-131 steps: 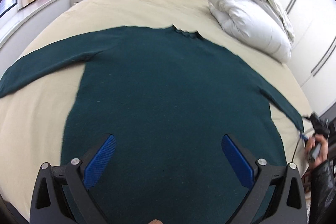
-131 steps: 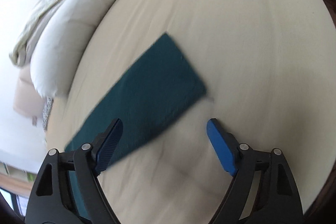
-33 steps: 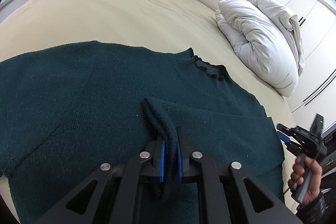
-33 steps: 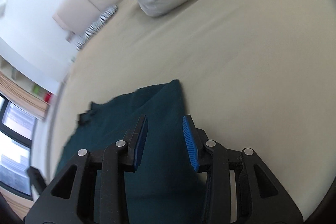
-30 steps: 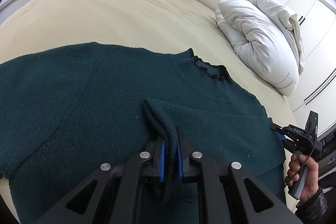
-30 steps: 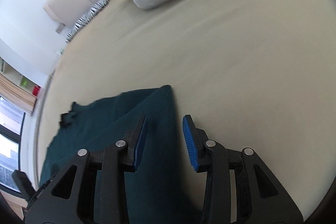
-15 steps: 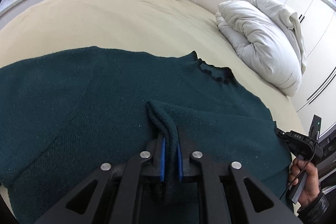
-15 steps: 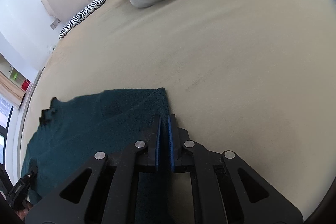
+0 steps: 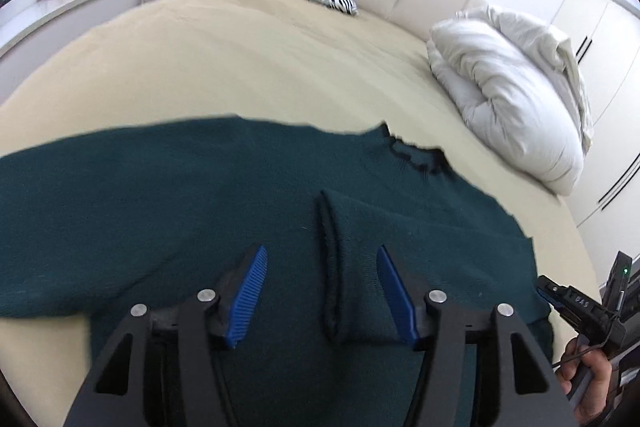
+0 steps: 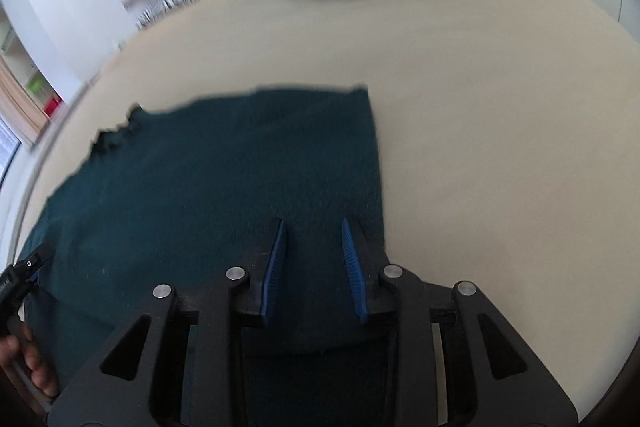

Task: Fold small clothes
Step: 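Grasp the other sleeve with the left gripper and fold it across the body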

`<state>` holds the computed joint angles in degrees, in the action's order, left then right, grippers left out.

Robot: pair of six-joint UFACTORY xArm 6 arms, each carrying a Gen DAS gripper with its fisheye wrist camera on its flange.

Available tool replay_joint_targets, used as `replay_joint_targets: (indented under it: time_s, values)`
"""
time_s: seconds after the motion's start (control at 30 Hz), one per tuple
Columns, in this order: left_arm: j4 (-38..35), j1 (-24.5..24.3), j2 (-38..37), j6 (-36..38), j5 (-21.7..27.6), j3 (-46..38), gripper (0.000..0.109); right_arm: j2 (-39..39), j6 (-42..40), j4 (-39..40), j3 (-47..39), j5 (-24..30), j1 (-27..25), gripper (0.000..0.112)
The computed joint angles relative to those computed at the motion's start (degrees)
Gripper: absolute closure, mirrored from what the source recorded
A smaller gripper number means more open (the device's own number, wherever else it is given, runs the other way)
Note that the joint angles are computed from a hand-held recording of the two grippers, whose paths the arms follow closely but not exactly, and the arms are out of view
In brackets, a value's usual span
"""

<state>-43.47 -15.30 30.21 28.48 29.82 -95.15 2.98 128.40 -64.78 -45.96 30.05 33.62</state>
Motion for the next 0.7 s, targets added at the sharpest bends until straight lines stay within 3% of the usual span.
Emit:
replay_joint_targets:
  time_s: [0.07, 0.17, 0.23, 0.27, 0.47, 0.6, 0.7]
  values:
    - [-4.8, 1.88, -4.21, 3.37, 0.24, 4.37, 0.047, -5.65, 8.67, -2.11, 3.01, 2.79, 2.07, 0.083]
    - [-14.69, 7.26, -12.02, 8.17, 0.52, 13.34, 0.041, -11.87, 12.44, -3.69, 3.75, 14.9, 10.6, 0.082]
    - [-19.27, 12.21, -16.39, 8.99, 0.31, 19.14, 0.04, -13.77, 13.61, -4.18, 3.47, 18.6, 15.4, 0.063]
    - [-20.84, 14.81, -17.72, 8.82, 0.69, 21.1, 0.04, -14.07, 14.15, -4.37, 2.91, 19.89, 17.77, 0.06]
    - [-27.22, 30.42, -15.81, 0.13, 7.73, 22.83, 0.035, -9.17, 16.37, -4.02, -3.16, 19.61, 26.62, 0.059]
    - [-35.64, 35.55, -11.09, -2.01, 12.33, 19.24, 0.036, -3.32, 17.14, -2.68, -8.83, 17.58, 29.05, 0.059]
    - [-37.46, 36.19, -6.39, -4.71, 11.48, 13.65, 0.036, -0.91, 17.57, -1.46, -11.71, 16.87, 30.3, 0.059]
